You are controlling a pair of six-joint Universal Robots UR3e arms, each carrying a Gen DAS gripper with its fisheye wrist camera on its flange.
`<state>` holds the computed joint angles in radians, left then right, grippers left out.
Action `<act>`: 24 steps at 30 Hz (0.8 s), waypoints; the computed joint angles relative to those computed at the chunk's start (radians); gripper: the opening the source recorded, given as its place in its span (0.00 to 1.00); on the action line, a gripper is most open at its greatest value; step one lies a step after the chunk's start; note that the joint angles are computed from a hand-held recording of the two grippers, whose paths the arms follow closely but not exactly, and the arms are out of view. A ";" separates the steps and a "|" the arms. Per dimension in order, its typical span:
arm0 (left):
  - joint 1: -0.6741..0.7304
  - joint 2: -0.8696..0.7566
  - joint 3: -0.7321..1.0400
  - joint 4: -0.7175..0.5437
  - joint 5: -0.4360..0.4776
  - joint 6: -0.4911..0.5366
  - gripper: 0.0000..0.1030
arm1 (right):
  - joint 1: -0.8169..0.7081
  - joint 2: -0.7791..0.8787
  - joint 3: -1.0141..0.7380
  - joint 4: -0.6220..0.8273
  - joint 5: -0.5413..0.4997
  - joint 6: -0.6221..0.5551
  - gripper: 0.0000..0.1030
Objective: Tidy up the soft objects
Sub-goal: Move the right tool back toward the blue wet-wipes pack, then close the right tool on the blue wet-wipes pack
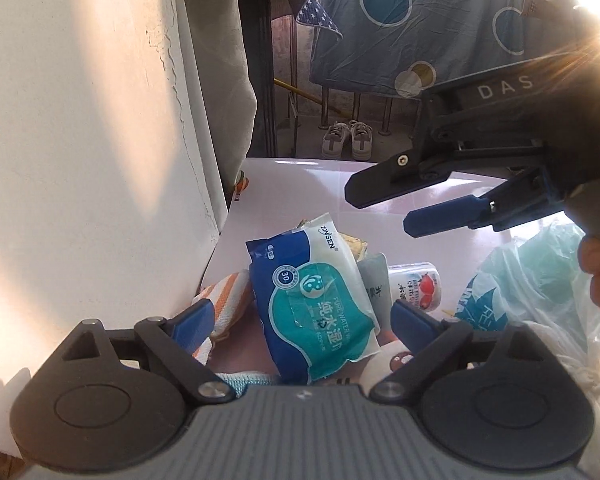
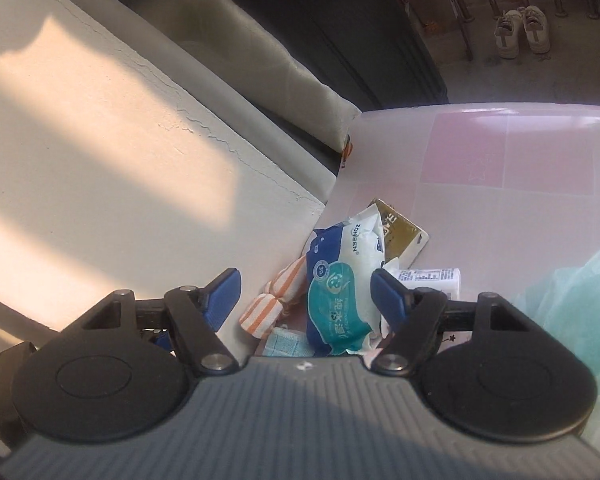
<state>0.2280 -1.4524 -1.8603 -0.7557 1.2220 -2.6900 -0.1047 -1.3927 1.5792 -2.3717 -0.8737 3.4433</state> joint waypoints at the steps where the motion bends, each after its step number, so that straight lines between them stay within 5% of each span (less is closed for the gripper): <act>1: -0.011 -0.039 0.024 -0.002 0.010 -0.016 0.92 | 0.010 0.070 -0.029 -0.034 0.000 0.017 0.59; 10: -0.049 -0.236 0.154 -0.047 0.046 -0.107 0.92 | 0.065 0.407 -0.318 0.009 -0.056 0.007 0.53; 24: -0.086 -0.381 0.281 -0.097 0.041 -0.204 0.87 | 0.072 0.497 -0.343 -0.023 0.008 0.002 0.51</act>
<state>0.1425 -1.8332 -1.5796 -0.8527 1.2632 -2.8938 -0.0326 -0.8960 1.2360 -2.3948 -0.8662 3.4455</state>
